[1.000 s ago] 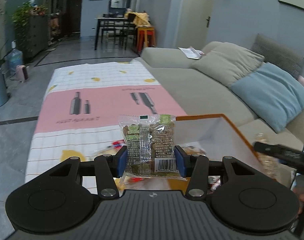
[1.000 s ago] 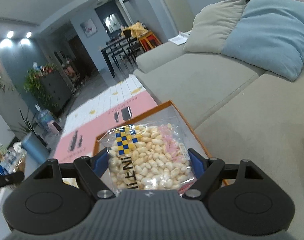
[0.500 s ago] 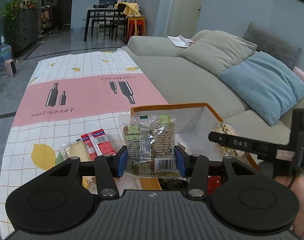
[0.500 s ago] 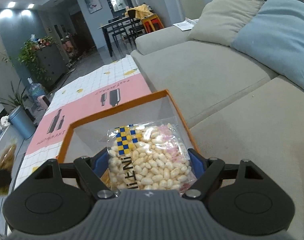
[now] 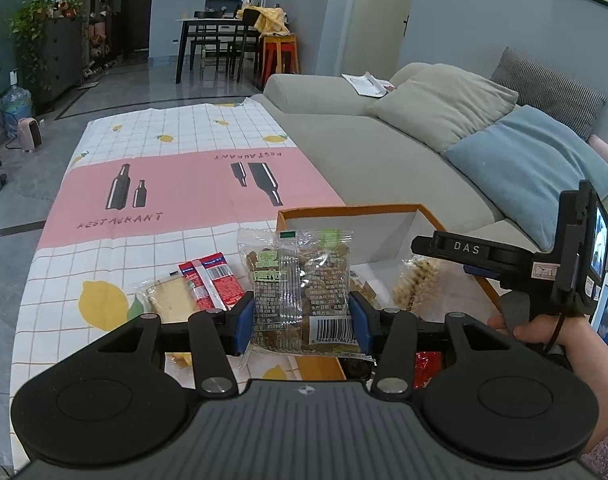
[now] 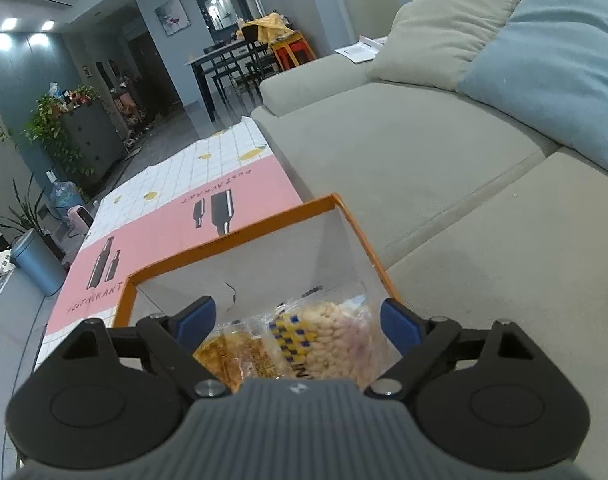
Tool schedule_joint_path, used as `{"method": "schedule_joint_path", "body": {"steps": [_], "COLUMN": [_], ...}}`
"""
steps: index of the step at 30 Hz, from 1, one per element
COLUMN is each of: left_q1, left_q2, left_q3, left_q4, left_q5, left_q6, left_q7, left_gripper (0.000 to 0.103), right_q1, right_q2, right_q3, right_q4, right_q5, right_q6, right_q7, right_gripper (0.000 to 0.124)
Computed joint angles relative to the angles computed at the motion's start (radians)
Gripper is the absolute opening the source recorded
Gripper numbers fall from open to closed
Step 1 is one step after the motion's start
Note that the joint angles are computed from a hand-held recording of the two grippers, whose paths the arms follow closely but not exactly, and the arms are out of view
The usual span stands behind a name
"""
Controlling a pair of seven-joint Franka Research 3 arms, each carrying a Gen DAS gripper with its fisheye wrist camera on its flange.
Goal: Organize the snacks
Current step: 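Lower the peanut bag with the right gripper while the left lowers the seaweed pack into the box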
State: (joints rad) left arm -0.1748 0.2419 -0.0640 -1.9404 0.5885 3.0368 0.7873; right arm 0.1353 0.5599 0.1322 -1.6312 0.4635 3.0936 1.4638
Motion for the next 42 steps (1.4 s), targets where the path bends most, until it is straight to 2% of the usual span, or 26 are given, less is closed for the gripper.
{"method": "schedule_joint_path", "body": {"steps": [3,5,7,11,15,19,21,26,29,32,37,39,40,41,42], "left_q1": [-0.004,-0.014,-0.019,-0.022,-0.025,-0.027,-0.035,-0.065,-0.075,-0.108,-0.118,-0.132,-0.141,-0.159,-0.180], "left_q2": [-0.014,-0.021,-0.024,-0.016,0.016,0.055,0.074,0.129,0.154,0.176,0.206,0.215,0.214,0.211,0.208], "left_q3": [0.004,0.014,0.015,0.004,-0.023,-0.060,-0.067,-0.071,-0.076,-0.053,-0.054,-0.043,-0.032,-0.010,0.014], "left_q4": [-0.009,-0.010,-0.009,0.007,0.043,0.081,0.094,0.149,0.176,0.204,0.232,0.245,0.241,0.236,0.231], "left_q5": [0.008,0.031,0.051,0.066,0.048,-0.012,-0.031,-0.076,-0.097,-0.076,-0.073,-0.060,-0.040,-0.006,0.033], "left_q6": [0.001,0.000,-0.005,-0.023,-0.057,-0.102,-0.109,-0.147,-0.171,-0.205,-0.219,-0.218,-0.204,-0.184,-0.167], "left_q7": [-0.008,-0.023,-0.034,-0.037,-0.005,0.070,0.093,0.123,0.146,0.132,0.127,0.116,0.109,0.087,0.055], "left_gripper": [0.055,0.055,0.055,0.055,0.055,0.055,0.055,0.055,0.055,0.055,0.057,0.067,0.078,0.085,0.085], "right_q1": [-0.014,-0.066,-0.160,-0.427,-0.595,-0.796,-0.853,-0.946,-0.941,-0.931,-0.951,-0.954,-0.953,-0.948,-0.945], "right_q2": [-0.017,-0.030,-0.038,-0.022,-0.003,0.084,0.115,0.208,0.198,0.187,0.209,0.219,0.220,0.218,0.217], "right_q3": [0.023,0.086,0.198,0.500,0.669,0.876,0.931,1.014,0.988,0.961,0.967,0.969,0.965,0.958,0.952], "right_q4": [-0.031,-0.061,-0.090,-0.156,-0.222,-0.272,-0.296,-0.331,-0.333,-0.332,-0.336,-0.334,-0.332,-0.330,-0.327], "right_q5": [0.008,0.020,0.032,0.003,-0.092,-0.248,-0.310,-0.426,-0.455,-0.489,-0.546,-0.572,-0.585,-0.594,-0.604], "right_q6": [0.049,0.097,0.139,0.200,0.238,0.268,0.278,0.303,0.287,0.288,0.307,0.316,0.318,0.320,0.319], "right_q7": [-0.016,-0.056,-0.111,-0.207,-0.218,-0.235,-0.232,-0.191,-0.154,-0.122,-0.051,-0.026,-0.014,-0.002,0.010], "right_gripper": [0.089,0.089,0.089,0.089,0.089,0.089,0.089,0.089,0.089,0.089,0.089,0.089,0.089,0.089,0.089]}}
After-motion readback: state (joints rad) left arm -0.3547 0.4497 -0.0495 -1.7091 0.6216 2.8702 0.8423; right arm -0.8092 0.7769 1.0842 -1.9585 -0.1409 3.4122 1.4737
